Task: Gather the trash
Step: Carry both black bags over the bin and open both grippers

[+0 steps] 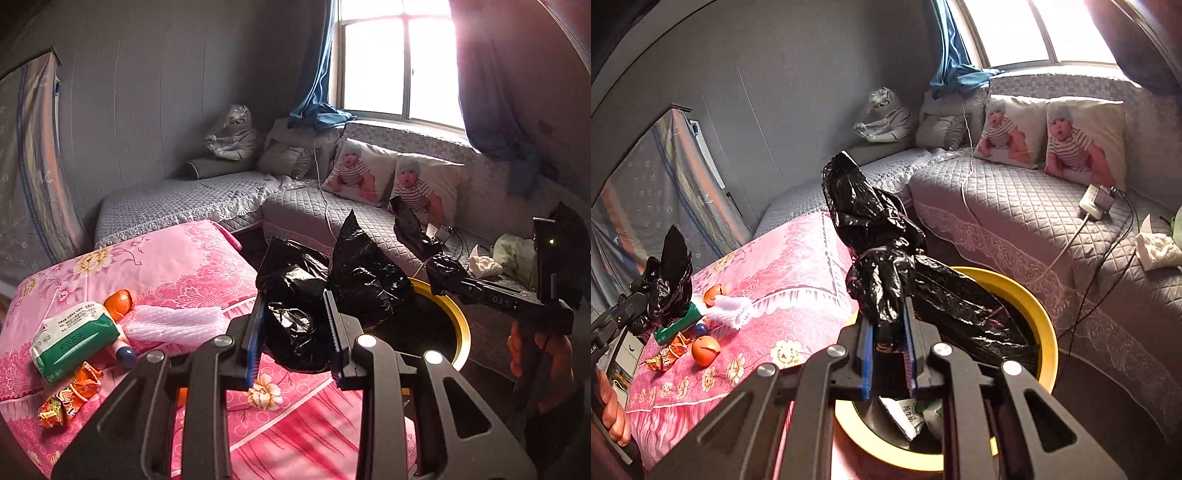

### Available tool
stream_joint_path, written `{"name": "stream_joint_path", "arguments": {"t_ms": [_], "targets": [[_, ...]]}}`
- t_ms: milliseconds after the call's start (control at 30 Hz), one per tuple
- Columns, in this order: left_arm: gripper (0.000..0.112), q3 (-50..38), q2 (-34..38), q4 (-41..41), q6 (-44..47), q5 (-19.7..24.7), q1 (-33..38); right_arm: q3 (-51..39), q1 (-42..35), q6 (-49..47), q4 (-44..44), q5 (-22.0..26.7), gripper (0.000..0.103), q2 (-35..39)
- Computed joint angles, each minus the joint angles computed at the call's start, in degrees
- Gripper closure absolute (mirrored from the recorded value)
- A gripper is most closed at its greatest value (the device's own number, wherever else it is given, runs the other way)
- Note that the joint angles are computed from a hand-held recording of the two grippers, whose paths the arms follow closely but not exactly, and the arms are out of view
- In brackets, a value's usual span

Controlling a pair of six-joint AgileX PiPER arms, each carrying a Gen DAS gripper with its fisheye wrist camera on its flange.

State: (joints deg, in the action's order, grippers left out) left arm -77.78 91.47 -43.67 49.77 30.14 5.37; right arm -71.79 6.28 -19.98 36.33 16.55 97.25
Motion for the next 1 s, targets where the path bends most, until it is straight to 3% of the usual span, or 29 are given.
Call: {"name": "stream_joint_path", "arguments": {"t_ms": [433,567,833,1000], "targets": [[0.085,-14.84,15.01,13.16,-16.92,2.18,-8.74,-2.96,-3.26,4.03,-2.44,4.27,0.09,8.29],[0.085,-20.84,19.84,16.16,-21.32,4.89,-10.28,-3.34,-3.49,5.82,-4.07,5.32,0.09,9.1],[0.085,-27.16,25.32,19.49,-26.73,7.17,-13.13,-1.62,-5.94,1.53,1.28,4.5,0.078,8.91],[0.085,-29.18,27.47,20.4,-27.66,7.61,-15.21,1.89,-7.69,-0.11,4.13,1.64,0.06,5.36]]}}
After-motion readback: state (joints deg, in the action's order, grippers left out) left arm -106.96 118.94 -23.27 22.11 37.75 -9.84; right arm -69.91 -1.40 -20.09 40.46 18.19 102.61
